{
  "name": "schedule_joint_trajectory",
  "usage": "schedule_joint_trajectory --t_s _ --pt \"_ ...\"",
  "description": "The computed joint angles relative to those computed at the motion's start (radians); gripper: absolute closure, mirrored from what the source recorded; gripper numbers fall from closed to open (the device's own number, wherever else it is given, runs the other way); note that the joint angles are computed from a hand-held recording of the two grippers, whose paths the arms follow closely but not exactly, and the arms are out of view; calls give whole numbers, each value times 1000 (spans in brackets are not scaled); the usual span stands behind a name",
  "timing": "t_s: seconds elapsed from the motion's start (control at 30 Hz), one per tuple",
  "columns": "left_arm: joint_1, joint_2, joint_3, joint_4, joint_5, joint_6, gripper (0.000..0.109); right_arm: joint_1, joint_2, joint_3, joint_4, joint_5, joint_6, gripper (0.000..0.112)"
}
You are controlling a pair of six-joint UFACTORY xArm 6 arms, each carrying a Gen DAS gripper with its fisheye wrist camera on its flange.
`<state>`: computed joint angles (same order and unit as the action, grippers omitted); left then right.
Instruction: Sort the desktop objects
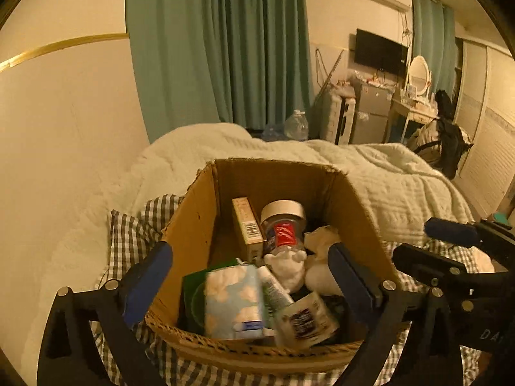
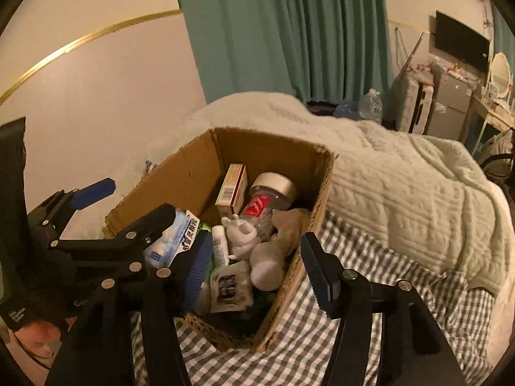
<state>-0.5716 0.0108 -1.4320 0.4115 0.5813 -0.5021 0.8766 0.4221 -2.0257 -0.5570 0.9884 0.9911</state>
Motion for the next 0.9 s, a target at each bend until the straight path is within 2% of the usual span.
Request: schedule_joint_trajectory --t_s 0.13,0.23,0.33,0.5,0.63,0.73,0.83,0.9 --pt "-25 -46 48 51 -43 -57 6 50 -98 109 -161 89 87 46" --pt "-48 -50 41 113 -23 -101 6 77 -155 182 -219 147 142 46" --pt "-66 -54 49 170 -16 -164 6 84 -227 284 -249 150 217 44" --pt "-84 -67 111 249 -56 -279 6 90 -319 421 -322 147 378 16" --pt "-104 -57 122 325 -15 -360 6 114 -333 475 -386 195 476 13" --pt "-114 -72 156 422 -28 -468 6 136 -346 534 -447 212 566 10" --pt "-120 -69 164 377 -29 -429 6 134 -340 556 -432 207 565 10" --pt "-126 -71 168 398 -16 -442 6 130 -340 561 -413 202 560 10"
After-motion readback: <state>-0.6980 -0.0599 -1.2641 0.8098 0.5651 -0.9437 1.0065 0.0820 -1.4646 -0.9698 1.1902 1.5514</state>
